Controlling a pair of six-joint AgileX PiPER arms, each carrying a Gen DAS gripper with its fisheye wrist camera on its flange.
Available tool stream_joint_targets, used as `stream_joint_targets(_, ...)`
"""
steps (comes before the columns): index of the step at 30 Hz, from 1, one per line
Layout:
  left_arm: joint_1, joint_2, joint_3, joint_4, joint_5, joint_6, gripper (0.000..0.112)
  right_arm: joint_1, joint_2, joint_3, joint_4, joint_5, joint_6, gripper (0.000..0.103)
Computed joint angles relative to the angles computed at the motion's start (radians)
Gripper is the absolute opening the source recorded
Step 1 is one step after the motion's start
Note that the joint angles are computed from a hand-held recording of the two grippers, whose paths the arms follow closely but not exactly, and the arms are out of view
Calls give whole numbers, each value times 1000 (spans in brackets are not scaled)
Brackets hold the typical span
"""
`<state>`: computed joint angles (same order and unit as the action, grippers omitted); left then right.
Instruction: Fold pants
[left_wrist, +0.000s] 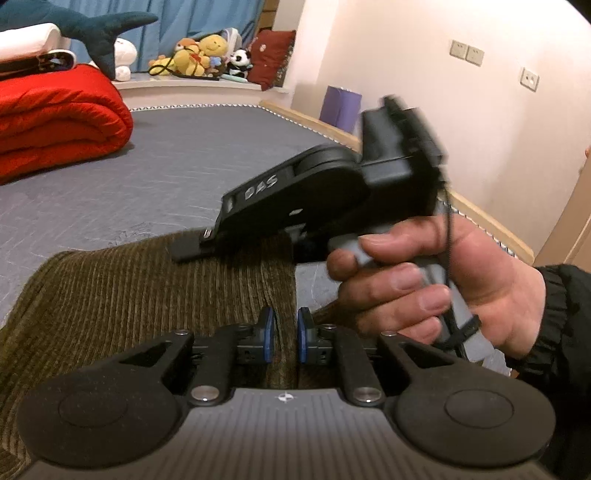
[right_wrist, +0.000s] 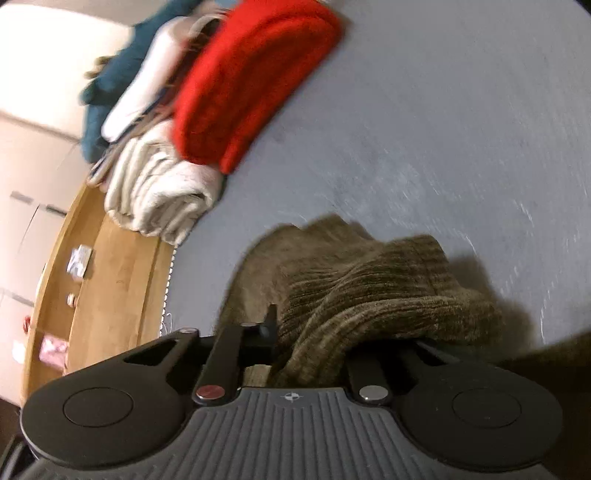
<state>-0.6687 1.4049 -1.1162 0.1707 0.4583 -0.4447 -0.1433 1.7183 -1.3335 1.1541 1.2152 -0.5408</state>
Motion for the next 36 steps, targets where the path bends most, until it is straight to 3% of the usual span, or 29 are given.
stream_joint_targets(6, 33, -72, 30, 16, -45, -61, 34, 16, -115, 27, 57, -69, -177, 4)
stream_joint_targets(10, 32, -142, 77, 319, -64, -435, 37, 22, -143, 27, 53, -144, -194, 4)
stream_joint_targets(13, 48, -197, 105, 546, -16, -735, 37, -9, -124, 11, 67, -154, -188, 4)
stream_joint_targets(17, 62, -247, 138, 795, 134, -1127, 37, -56, -104, -4, 78, -191, -169, 4)
stream_joint_targets(21, 121, -271, 155, 785, 193, -1260, 37, -104, -84, -12, 98, -242, -175, 4)
stream_joint_targets(24, 147, -285, 156, 746, 202, -1236, 37, -150, -65, -18, 129, -293, -163, 4)
stream_joint_targets(28, 134, -274, 126, 731, 215, -1198, 37, -228, -73, 11, 247, -473, -281, 4)
stream_joint_targets(30, 112, -277, 128, 740, 228, -1201, 37, -254, -93, 68, 412, -651, -432, 4)
stream_joint_targets(32, 113, -275, 140, 737, 214, -1196, 37, -267, -94, 80, 474, -841, -467, 4)
stream_joint_targets(34, 113, -266, 145, 728, 207, -1190, 37, -273, -54, 60, 377, -998, -342, 4)
stream_joint_targets(36, 122, -258, 140, 682, 200, -1140, 39, -308, 18, 26, 192, -1008, -143, 4)
